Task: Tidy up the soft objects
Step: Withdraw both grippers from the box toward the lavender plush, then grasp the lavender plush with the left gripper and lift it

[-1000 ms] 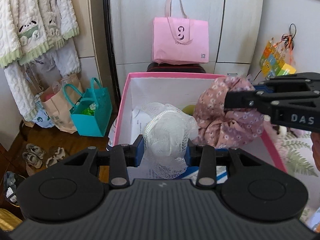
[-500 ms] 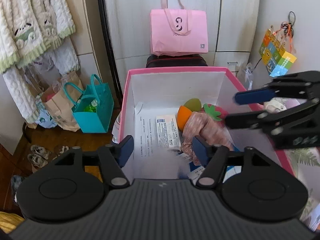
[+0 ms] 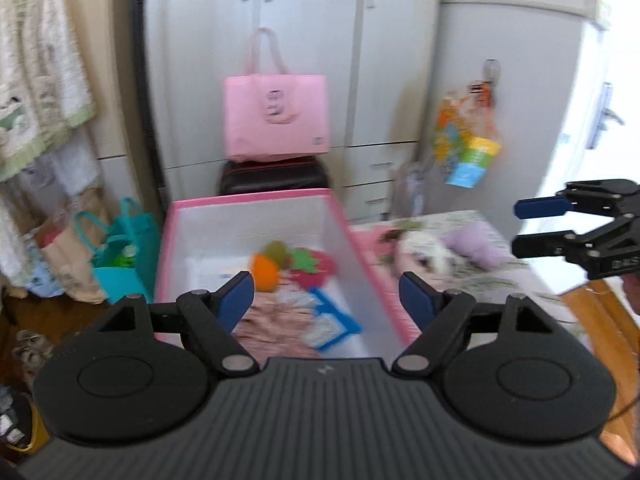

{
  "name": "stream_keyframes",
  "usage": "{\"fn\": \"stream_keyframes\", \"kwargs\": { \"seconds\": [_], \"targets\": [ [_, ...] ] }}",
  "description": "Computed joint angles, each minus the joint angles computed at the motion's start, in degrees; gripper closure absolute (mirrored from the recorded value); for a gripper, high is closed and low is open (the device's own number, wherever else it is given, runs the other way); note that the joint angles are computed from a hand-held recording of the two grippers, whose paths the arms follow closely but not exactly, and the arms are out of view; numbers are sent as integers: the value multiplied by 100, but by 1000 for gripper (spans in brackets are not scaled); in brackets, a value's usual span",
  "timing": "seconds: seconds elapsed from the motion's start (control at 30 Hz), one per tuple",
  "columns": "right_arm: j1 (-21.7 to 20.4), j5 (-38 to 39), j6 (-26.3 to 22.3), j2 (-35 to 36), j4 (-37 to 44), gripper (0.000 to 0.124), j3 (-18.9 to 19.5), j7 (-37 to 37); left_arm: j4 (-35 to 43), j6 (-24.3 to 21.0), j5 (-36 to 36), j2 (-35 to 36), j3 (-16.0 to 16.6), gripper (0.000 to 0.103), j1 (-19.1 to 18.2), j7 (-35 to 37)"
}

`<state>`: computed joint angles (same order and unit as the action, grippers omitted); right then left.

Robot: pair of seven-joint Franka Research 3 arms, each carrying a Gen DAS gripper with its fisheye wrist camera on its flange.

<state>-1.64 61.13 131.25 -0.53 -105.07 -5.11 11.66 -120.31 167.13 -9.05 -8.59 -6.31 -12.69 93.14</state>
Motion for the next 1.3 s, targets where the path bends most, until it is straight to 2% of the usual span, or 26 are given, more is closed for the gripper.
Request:
{"fn": "stream_keyframes", "kwargs": {
  "seconds": [0.17,0.27,0.43,0.53,0.7,0.9,0.93,0.97,1.03,1.2,1.3],
  "targets": [
    [-162,-265,84,-246,-335,59,-174,-2,-93,163,-704,-15,18,23,-444,611],
    [-238,-472,37,-301,-410,57,-261,16,-88,315,-779,64,-77,23,-568,697],
    [-314,-514,228,-381,-662,54,-348,-416,24,665,-1095,356,-228,23,-816,947],
    [-353,-390,372,-373,-800,54,-395,-648,177,725,-1194,572,-387,23,-845,941],
    [-470,-134,317,-223,-835,52,-454,-908,679,565,-1504,1053,-766,23,-737,1212],
    [-605,176,423,86,-748,49,-386,-1194,1280,527,-628,1699,-1053,23,-602,394],
    [-633,243,401,183,-678,46,-373,-1225,1404,541,-466,1831,-1069,23,-605,242],
    [-664,293,391,280,-606,38,-354,-1233,1552,540,-250,1983,-1038,23,-648,12],
    [-703,443,524,479,-474,33,-276,-1319,1873,519,-46,2296,-1114,23,-620,-217],
    [-848,661,714,1145,94,33,-52,-1346,3035,166,767,3264,-920,23,-880,-1107],
    [-993,698,687,1637,598,33,108,-1156,3892,-136,1054,3916,-943,23,-938,-1414]
  ]
}}
